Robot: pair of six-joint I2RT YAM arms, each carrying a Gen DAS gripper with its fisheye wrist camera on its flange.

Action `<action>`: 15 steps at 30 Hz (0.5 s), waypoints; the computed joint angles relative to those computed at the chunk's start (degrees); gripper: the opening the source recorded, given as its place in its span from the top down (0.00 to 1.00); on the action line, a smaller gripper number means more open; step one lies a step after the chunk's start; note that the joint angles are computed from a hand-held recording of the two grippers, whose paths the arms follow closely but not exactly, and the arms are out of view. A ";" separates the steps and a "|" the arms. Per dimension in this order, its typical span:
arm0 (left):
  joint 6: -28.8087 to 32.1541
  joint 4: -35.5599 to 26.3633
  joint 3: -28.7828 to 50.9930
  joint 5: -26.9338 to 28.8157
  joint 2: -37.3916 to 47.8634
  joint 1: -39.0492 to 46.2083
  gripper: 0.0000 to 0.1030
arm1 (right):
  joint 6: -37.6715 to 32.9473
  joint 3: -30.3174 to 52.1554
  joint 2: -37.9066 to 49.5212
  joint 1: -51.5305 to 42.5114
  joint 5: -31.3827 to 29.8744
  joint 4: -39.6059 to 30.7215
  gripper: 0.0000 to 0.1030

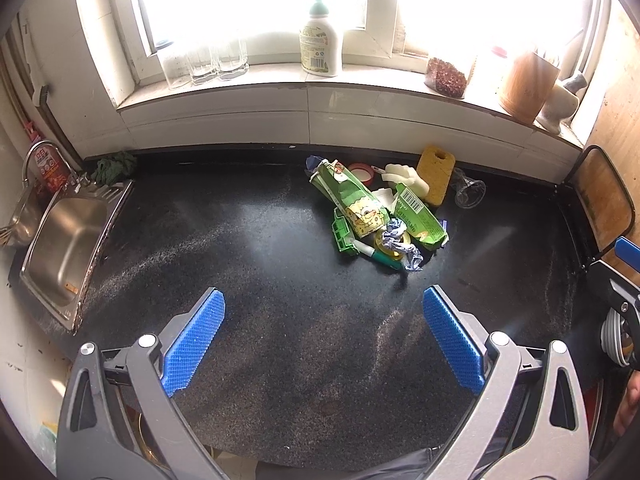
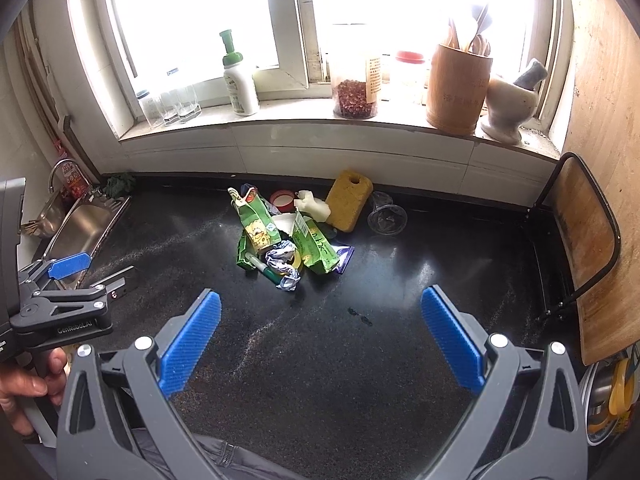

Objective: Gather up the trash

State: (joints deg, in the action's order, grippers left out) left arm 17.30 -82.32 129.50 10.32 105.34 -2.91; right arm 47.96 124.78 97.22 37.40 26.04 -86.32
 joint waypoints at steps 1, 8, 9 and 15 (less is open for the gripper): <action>0.12 -0.09 0.05 0.04 0.07 0.21 0.06 | 0.12 0.02 0.04 0.12 -0.02 0.06 0.05; 0.65 -1.07 0.97 0.42 0.76 0.98 0.06 | 1.18 0.95 0.61 0.62 0.11 -0.63 0.05; 0.65 -1.23 1.11 0.49 0.89 1.02 0.06 | 1.30 0.94 0.64 0.71 0.20 -0.76 0.05; 0.65 -1.79 1.20 0.66 1.53 1.11 0.06 | 1.92 -0.16 0.21 0.70 0.16 -0.81 0.05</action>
State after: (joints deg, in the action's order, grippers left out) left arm 17.96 -84.11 130.70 10.98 106.87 -1.80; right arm 49.88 124.62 97.44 38.10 26.20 -87.14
